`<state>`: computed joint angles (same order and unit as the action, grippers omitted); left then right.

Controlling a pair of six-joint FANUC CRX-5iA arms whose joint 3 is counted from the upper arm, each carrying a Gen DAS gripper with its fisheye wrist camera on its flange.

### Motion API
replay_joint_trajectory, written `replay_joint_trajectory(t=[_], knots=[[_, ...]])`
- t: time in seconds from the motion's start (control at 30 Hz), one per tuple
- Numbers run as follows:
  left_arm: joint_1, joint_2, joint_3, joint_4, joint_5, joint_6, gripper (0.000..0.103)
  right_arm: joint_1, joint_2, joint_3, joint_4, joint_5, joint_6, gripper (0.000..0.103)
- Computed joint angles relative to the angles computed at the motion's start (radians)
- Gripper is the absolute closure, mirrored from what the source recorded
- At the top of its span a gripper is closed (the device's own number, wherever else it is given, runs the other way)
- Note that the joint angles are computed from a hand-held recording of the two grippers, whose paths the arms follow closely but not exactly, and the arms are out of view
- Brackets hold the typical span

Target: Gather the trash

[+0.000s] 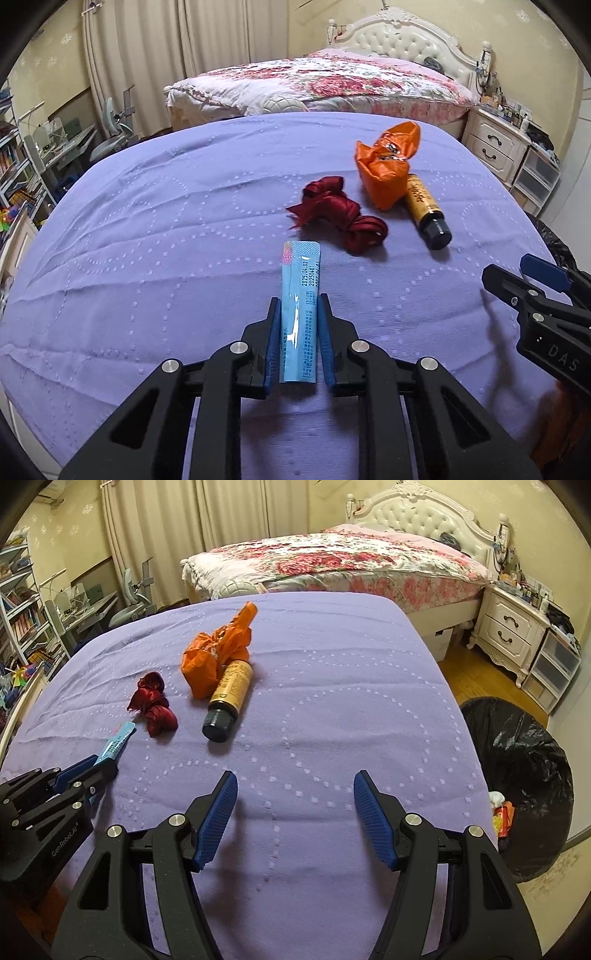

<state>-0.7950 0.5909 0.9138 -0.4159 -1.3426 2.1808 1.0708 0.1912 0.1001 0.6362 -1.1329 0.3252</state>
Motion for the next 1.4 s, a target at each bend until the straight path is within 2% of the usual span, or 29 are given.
replay_joint_trajectory(t=[0.47,0.67,0.7,0.83,1.4], knots=[[0.056,-0.019,-0.017,-0.044,0.004,0.043,0.082,-0.048,0.152,0.206,-0.042,0.005,0.13,0.041],[0.076,-0.021,-0.026,-0.018,0.022,0.05,0.082,-0.065,0.195,0.268,-0.065,-0.017,0.161,0.06],[0.079,-0.022,-0.028,-0.015,0.024,0.049,0.082,-0.067,0.199,0.275,-0.072,-0.02,0.165,0.065],[0.08,-0.022,-0.029,-0.013,0.026,0.048,0.082,-0.07,0.194,0.266,-0.077,-0.017,0.157,0.08],[0.034,-0.033,-0.041,-0.004,0.062,0.052,0.082,-0.019,0.055,0.08,-0.037,0.015,0.042,0.08]])
